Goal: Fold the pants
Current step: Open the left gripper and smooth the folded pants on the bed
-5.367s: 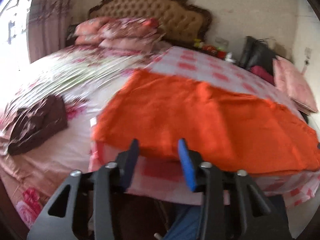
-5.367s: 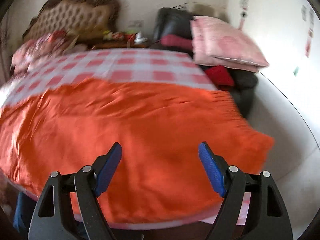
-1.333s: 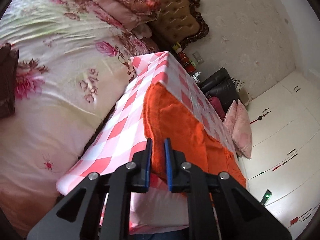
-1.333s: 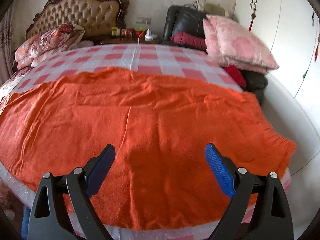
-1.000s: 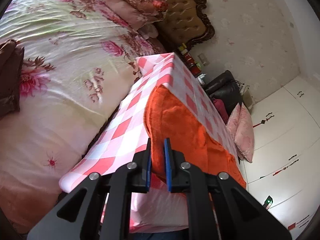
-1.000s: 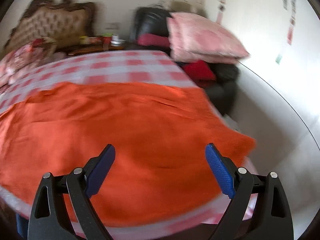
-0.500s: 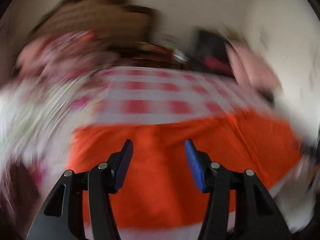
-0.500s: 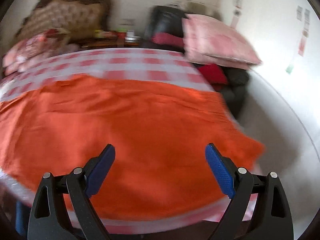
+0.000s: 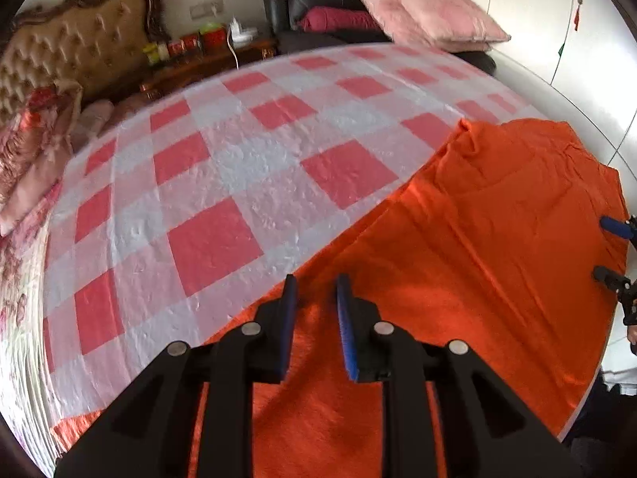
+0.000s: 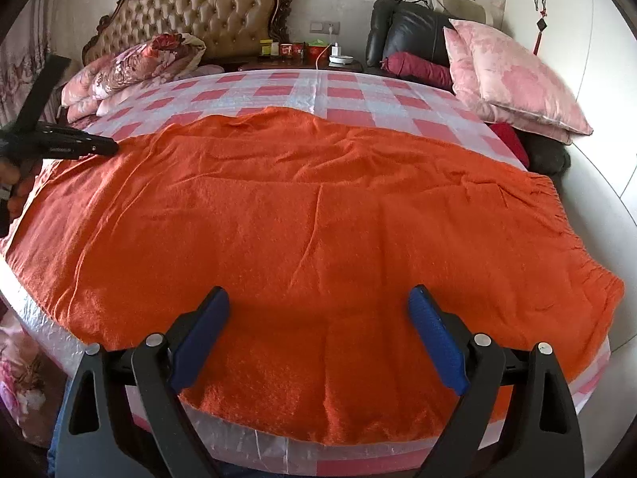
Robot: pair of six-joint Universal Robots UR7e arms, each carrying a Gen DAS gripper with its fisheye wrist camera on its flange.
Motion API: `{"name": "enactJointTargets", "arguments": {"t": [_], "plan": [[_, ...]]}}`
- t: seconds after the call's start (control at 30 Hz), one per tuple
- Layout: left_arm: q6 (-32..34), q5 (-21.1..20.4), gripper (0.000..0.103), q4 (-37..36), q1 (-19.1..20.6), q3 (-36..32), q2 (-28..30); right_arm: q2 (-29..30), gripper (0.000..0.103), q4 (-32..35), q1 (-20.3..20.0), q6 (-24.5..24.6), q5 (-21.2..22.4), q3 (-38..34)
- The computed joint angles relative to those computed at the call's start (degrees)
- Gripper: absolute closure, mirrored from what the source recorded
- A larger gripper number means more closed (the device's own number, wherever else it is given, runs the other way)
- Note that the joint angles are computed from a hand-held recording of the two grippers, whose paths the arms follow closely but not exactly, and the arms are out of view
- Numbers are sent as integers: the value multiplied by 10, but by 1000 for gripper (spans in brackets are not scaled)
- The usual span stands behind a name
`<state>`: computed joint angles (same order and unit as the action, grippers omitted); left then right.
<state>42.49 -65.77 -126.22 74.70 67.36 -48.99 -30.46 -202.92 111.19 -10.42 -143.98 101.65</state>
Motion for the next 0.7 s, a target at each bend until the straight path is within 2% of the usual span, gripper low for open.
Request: {"name": "enactJointTargets", "arguments": {"t": [0.07, 0.23, 0.27, 0.3, 0.33, 0.37, 0.43, 0.5, 0.63, 0.7], "plan": [[-9, -1, 96, 32, 1, -26, 9, 3, 14, -9, 0, -4, -1, 1], [-19, -3, 94, 40, 0, -59, 28, 4, 14, -17, 0, -7, -1, 2], [-16, 0, 88, 24, -1, -54, 26, 5, 14, -18, 0, -8, -1, 2], [-17, 4, 70, 11, -2, -52, 24, 4, 14, -18, 0, -8, 0, 3], [-22, -5, 60, 23, -1, -59, 23, 4, 14, -18, 0, -9, 1, 3], [-20, -18, 56, 27, 1, -61, 18, 3, 14, -20, -1, -10, 4, 4], [-16, -12, 59, 19, 3, -62, 11, 3, 14, -21, -1, -9, 6, 5], [-9, 3, 72, 27, 5, -68, 7, 3, 14, -21, -1, -11, 4, 5], [37, 40, 73, 36, 6, -49, -4, 4, 14, -24, -1, -11, 5, 5], [47, 55, 80, 31, 7, -43, -3, 4, 14, -25, -1, -12, 5, 5]]}}
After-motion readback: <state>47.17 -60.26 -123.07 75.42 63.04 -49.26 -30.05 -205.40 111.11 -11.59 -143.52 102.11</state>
